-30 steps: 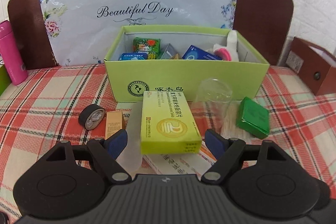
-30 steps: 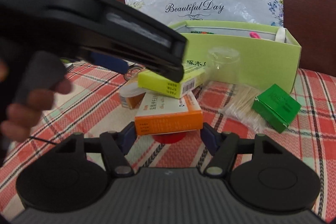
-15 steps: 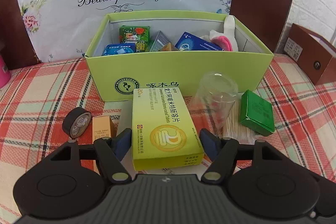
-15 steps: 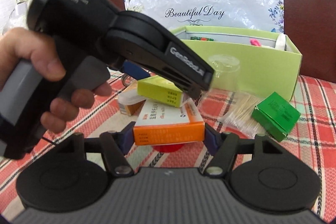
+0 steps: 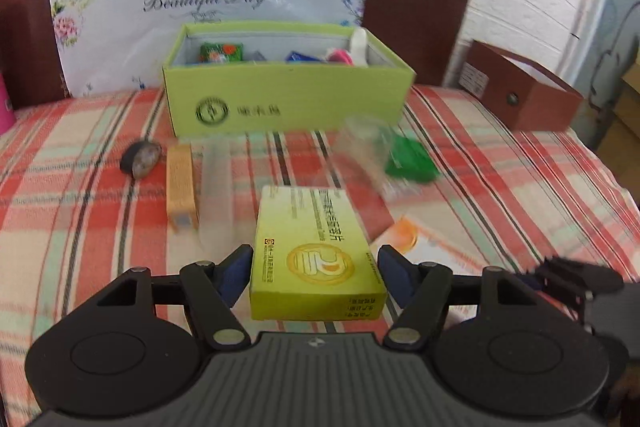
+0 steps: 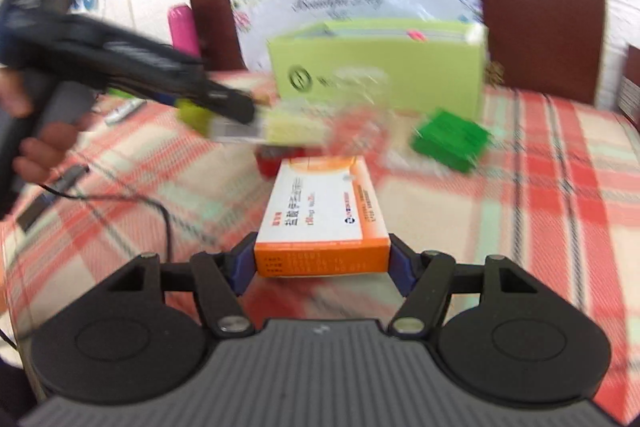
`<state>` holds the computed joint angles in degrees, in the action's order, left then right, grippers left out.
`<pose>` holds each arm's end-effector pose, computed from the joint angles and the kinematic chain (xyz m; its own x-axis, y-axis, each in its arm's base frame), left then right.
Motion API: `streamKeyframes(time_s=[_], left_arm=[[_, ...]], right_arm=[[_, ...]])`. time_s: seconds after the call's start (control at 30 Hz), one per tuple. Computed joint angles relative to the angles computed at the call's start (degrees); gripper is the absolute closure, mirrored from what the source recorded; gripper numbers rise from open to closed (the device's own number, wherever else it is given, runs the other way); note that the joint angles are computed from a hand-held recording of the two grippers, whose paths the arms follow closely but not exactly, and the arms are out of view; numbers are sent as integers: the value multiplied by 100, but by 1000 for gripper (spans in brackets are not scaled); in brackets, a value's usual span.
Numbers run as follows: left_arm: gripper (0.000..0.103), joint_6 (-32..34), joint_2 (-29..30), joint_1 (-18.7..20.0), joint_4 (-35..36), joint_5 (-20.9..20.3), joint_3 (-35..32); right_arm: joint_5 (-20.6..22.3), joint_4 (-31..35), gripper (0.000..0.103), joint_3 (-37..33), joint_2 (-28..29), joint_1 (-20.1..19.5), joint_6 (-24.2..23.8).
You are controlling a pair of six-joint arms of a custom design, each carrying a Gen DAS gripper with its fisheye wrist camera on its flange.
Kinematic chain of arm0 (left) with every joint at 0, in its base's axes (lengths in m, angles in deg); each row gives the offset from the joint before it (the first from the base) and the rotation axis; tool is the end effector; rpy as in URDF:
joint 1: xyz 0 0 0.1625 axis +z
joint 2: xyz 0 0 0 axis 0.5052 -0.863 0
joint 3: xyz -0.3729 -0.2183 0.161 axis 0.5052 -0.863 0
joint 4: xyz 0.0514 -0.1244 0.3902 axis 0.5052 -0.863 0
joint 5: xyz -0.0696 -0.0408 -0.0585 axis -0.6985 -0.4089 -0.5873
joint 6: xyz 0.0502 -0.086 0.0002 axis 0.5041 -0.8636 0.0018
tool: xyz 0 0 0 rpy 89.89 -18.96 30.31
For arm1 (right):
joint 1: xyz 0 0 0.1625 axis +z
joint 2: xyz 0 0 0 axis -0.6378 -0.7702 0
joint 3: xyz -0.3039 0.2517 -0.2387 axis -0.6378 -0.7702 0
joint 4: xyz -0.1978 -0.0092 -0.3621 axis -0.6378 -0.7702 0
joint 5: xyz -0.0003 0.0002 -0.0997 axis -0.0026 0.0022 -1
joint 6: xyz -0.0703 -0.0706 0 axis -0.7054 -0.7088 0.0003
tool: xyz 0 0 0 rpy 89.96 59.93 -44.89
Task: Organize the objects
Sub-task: 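Grasp the yellow-green medicine box with the left gripper while the right grasps the white-orange medicine box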
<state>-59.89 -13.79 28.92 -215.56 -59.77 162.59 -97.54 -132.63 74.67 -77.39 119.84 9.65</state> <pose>-0.1984 -0.6931 0.0557 -0.7516 0.3804 -0.5389 0.6257 0.6696 -0.4002 0.0214 -0.6364 0.1422 -0.7200 -0.4022 0.5655 -0.6750 0.5949 -0.4363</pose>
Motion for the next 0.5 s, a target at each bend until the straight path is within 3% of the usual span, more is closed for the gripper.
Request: streamKeyframes(time_s=[0.17,0.23,0.27,0.5], left_arm=[[32,-410,-118,-4,159,237,463],[32,-488,-67,10,104,330,438],[32,-560,-37,11,72,348,397],[26,-304,172,-85,118,582,235]], right_arm=[[-250,-153,37,536,-328,-117,-121],[-219,-393,30,621,-320,-133,-131],[-189,-509,24,608,-288,-129,-96],[-146,-581,23,331,-52,-51,-25]])
